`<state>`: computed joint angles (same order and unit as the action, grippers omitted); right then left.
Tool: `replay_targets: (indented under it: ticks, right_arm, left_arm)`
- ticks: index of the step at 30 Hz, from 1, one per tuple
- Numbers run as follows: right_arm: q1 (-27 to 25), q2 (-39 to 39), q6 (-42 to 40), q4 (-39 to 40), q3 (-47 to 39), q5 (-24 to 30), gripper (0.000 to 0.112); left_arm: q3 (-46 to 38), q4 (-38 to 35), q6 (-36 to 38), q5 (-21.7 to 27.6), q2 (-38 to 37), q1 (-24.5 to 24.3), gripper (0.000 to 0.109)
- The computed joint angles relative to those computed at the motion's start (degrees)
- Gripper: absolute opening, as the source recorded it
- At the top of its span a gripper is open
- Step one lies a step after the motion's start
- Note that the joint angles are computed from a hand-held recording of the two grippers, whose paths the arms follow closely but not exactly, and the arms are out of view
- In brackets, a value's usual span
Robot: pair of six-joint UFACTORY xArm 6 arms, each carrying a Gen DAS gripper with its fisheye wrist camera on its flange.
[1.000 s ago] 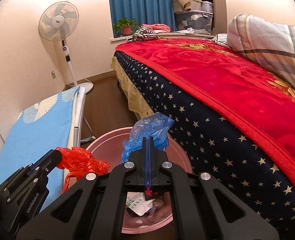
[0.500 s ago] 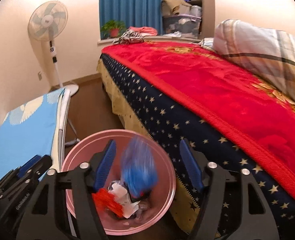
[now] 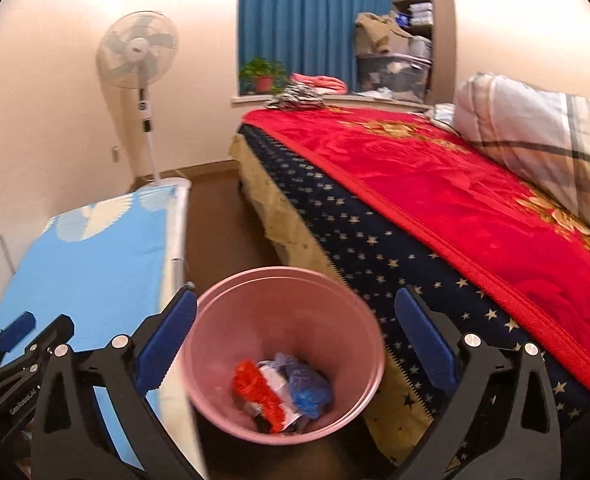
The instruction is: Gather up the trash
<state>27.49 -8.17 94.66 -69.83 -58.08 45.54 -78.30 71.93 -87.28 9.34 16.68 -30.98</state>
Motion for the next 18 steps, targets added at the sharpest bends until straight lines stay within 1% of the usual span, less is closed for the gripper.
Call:
replay_targets:
  ticks: [2, 4, 6, 7, 9, 12, 14, 15, 18]
  right_arm:
    - [2.48, -0.14, 0.02, -1.02, -0.19, 2.08, 0.098]
    - [4.37, -0.33, 0.07, -1.33, -0.27, 3.97, 0.098]
    - [5.76, -0.78, 0.50, -0.99, 0.09, 4.26, 0.098]
    - [6.49, -1.00, 0.63, -0.91, 0.35, 4.40, 0.098]
    - [7.40, -1.47, 0.81, -0.33, 0.97, 3.86, 0.098]
    - [8.35, -2.28, 0.41, 2.46, 2.19, 2.16, 0.098]
    - [9.51, -2.65, -0.11, 3.13, 2.92, 2.64, 0.098]
    - [9.88, -2.65, -0.25, 3.13, 3.03, 2.97, 0.098]
    - [10.00, -1.98, -0.03, 2.82, 2.83, 2.50, 0.098]
  left_arm:
    - [3.54, 3.08, -2.62, 2.10, -3.72, -0.05, 0.079]
    - [6.94, 4.28, -4.62, 3.77, -7.16, -0.04, 0.080]
    - [11.33, 4.93, -6.49, 5.01, -11.30, -0.15, 0.087]
    - [13.31, 4.79, -6.69, 6.24, -13.15, -0.52, 0.095]
    - [16.74, 4.43, -6.46, 7.63, -16.27, -1.14, 0.095]
    - [20.94, 6.19, -7.70, 9.99, -20.61, -2.01, 0.095]
    - [23.81, 6.81, -8.70, 10.61, -23.60, -2.18, 0.095]
    - [24.97, 7.29, -9.18, 11.69, -24.80, -2.49, 0.095]
    - [25.34, 8.75, -10.46, 13.45, -24.98, -2.91, 0.095]
